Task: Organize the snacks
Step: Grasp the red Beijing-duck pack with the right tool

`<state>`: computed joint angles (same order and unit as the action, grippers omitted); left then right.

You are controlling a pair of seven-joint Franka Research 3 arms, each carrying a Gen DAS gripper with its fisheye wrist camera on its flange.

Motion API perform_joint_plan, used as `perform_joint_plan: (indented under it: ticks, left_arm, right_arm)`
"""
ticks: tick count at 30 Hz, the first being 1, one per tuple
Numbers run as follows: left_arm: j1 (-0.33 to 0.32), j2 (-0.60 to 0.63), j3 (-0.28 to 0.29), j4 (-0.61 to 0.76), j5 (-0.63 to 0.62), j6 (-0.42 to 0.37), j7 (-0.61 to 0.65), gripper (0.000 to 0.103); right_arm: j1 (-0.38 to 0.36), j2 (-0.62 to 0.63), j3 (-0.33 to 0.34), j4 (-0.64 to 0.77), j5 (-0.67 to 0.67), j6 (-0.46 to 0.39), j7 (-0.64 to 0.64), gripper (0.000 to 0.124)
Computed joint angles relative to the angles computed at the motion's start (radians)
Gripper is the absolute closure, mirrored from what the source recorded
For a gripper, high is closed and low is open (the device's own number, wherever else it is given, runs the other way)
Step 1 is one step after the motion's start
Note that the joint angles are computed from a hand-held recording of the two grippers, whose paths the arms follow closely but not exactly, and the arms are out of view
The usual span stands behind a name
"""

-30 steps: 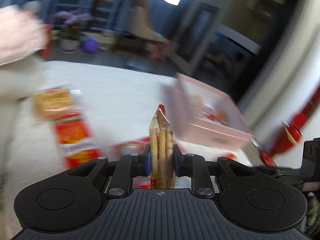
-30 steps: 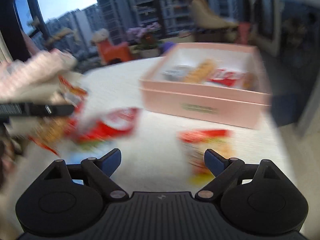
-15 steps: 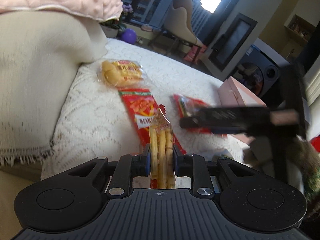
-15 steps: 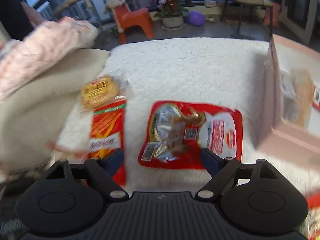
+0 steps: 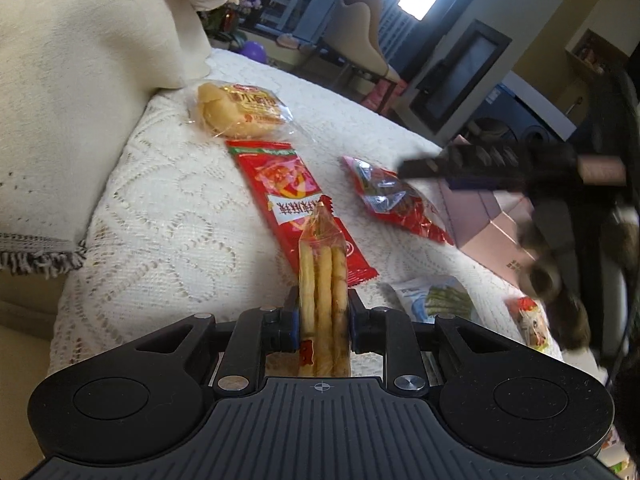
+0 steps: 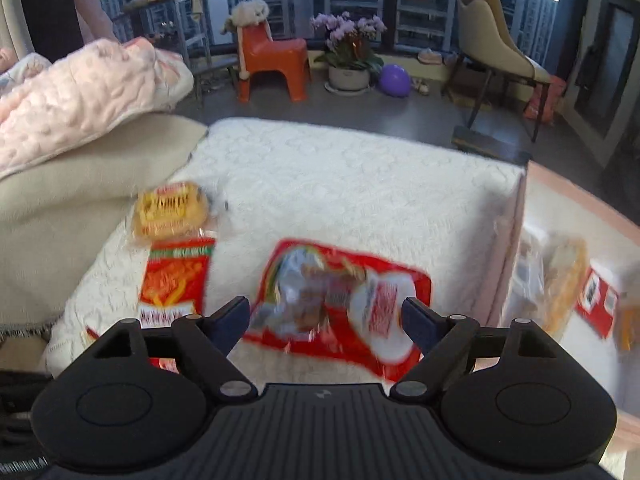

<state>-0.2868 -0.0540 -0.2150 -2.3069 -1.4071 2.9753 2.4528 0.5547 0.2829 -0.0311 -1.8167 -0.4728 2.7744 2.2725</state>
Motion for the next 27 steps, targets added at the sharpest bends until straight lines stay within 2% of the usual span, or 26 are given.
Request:
perform_joint_plan:
  ticks: [2, 5, 7, 8, 9, 10, 12, 14, 17, 20, 22, 25, 27]
  left_arm:
    - [0.0, 0.002, -0.001, 0.0, 0.006, 0.002, -0.001, 0.078]
    - [0.001, -0.012, 0.003, -0.013, 0.0, -0.009, -0.001, 0.078]
    - [0.004, -0.023, 0.011, -0.021, -0.025, -0.029, 0.015, 0.078]
    - [0.006, -0.027, 0.014, -0.023, -0.033, -0.038, 0.017, 0.078]
    - [0.008, -0.029, 0.016, -0.024, -0.036, -0.045, 0.017, 0.078]
    - [0.009, -0.032, 0.016, -0.026, -0.034, -0.046, 0.014, 0.078]
    - [0.007, -0.034, 0.014, -0.025, -0.034, -0.038, 0.014, 0.078]
    - [0.005, -0.036, 0.017, -0.015, -0.091, -0.045, 0.064, 0.078]
    - [0.006, -0.046, 0.013, 0.002, -0.157, -0.069, 0.14, 0.078]
    - [0.006, -0.034, 0.003, 0.024, -0.118, -0.082, 0.123, 0.078]
    - [0.002, -0.011, -0.004, 0.046, -0.075, -0.083, 0.089, 0.078]
    - [-0.006, 0.034, -0.017, 0.093, -0.019, -0.093, 0.048, 0.078]
    - [-0.011, 0.073, -0.03, 0.133, 0.031, -0.096, 0.014, 0.078]
  right_arm:
    - [-0.02, 0.071, 0.018, 0.095, 0.056, -0.027, -0.063, 0.04]
    - [0.006, 0.204, -0.019, 0.277, 0.078, -0.119, -0.06, 0.04]
    - [0.011, 0.274, -0.028, 0.369, 0.112, -0.167, -0.068, 0.047]
    - [0.002, 0.295, -0.015, 0.396, 0.142, -0.189, -0.1, 0.054]
    - [0.005, 0.299, -0.017, 0.398, 0.155, -0.195, -0.11, 0.055]
    - [0.021, 0.28, -0.033, 0.368, 0.146, -0.177, -0.096, 0.056]
    - [0.009, 0.214, -0.007, 0.265, 0.176, -0.121, -0.143, 0.057]
    - [-0.015, 0.136, 0.035, 0.148, 0.226, -0.075, -0.217, 0.061]
    - [-0.012, 0.025, 0.045, -0.02, 0.233, -0.021, -0.267, 0.061]
    - [-0.019, -0.082, 0.053, -0.176, 0.221, 0.032, -0.277, 0.061]
    - [-0.013, -0.152, 0.043, -0.276, 0.142, 0.067, -0.227, 0.061]
    - [-0.011, -0.259, 0.027, -0.404, -0.133, 0.081, -0.012, 0.061]
    - [-0.042, -0.341, 0.043, -0.482, -0.264, 0.093, 0.128, 0.06]
